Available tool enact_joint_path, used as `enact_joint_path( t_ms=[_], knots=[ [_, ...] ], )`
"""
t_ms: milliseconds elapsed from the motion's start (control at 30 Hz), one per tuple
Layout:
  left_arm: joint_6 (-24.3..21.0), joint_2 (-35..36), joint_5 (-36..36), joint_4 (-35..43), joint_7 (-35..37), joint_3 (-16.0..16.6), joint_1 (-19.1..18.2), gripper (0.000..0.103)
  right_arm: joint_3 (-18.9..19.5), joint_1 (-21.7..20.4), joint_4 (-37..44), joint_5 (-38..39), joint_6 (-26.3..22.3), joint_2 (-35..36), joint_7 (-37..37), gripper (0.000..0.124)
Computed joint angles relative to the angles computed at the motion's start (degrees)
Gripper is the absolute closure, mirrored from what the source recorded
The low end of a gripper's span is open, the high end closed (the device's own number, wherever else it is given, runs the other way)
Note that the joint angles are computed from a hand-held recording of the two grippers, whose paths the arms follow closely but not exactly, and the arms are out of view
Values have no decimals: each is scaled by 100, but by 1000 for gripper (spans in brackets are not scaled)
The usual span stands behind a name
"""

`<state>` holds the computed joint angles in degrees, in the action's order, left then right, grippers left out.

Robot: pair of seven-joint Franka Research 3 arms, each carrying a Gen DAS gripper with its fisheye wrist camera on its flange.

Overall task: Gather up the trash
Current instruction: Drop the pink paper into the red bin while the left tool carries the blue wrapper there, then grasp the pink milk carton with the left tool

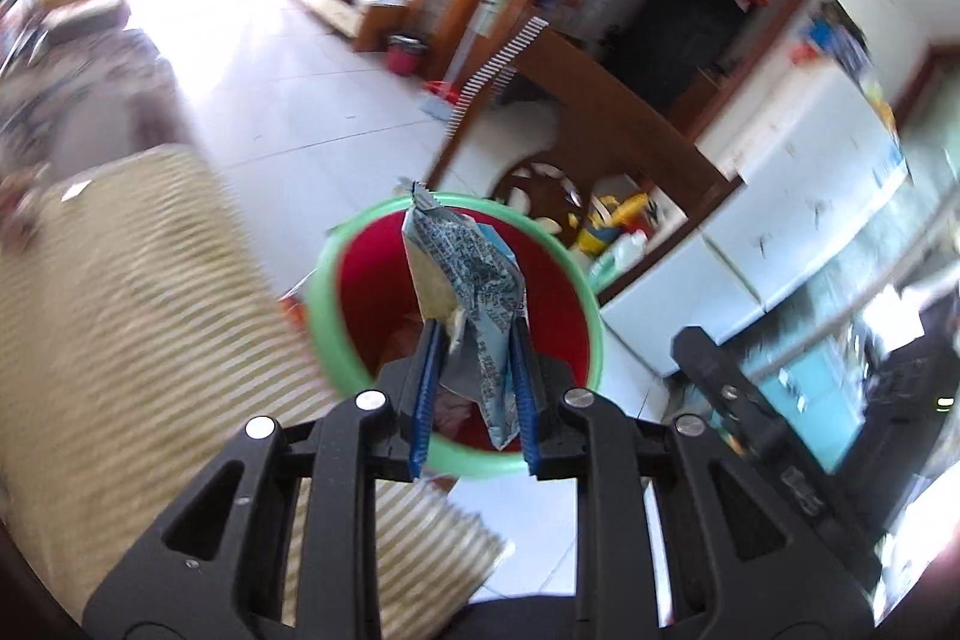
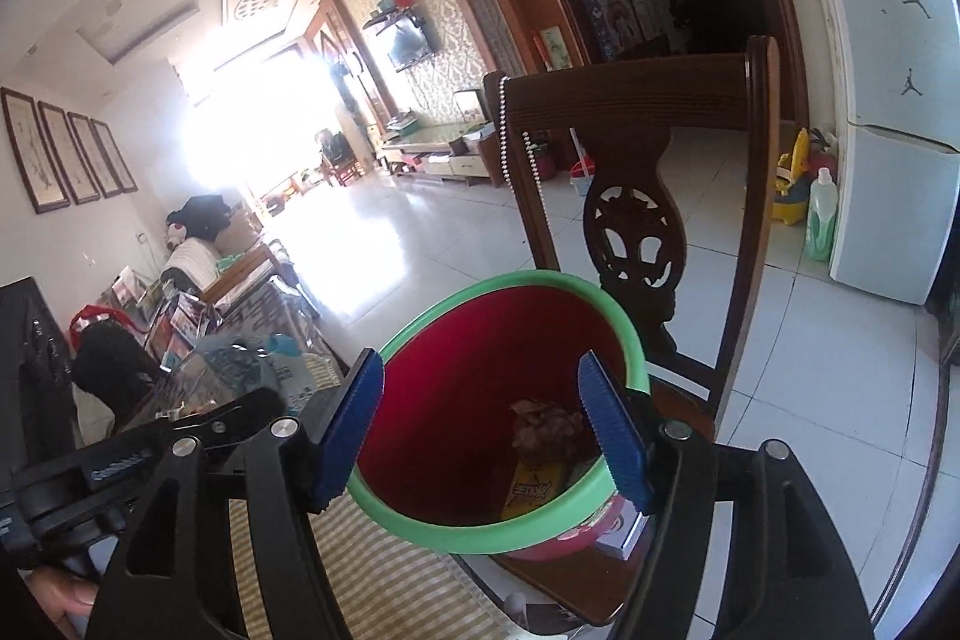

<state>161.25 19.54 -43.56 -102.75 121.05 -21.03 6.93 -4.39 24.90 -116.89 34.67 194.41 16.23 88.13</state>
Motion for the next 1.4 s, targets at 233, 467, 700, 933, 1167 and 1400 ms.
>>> enact_joint_path(
  t_ms=[233, 467, 700, 933, 1167, 1400],
  knots=[
    [349, 193, 526, -54, -102, -192, 12, 47, -580, 579, -61, 1017, 226, -67, -701, 57],
    [757, -568, -754, -1139, -190, -186, 560, 40, 136, 170, 97, 725, 248, 3, -606, 57],
    [1480, -1733, 286, -2965, -2423, 1209, 169, 38, 1020, -339, 336, -520, -299, 161, -221, 57],
    [1470, -2264, -2354, -3576, -1909, 2485, -93, 32, 1375, -239, 769, -1148, -937, 431, -103, 57],
    [1008, -1883, -5036, -2840, -120, 2339, 422, 17, 765, 624, 905, -1739, -1146, 493, 48, 57],
    [1273, -1459, -4002, -2499, -1551, 2162, 727, 6, 398, 1009, 1002, -2172, -1342, 614, 305, 57]
  ],
)
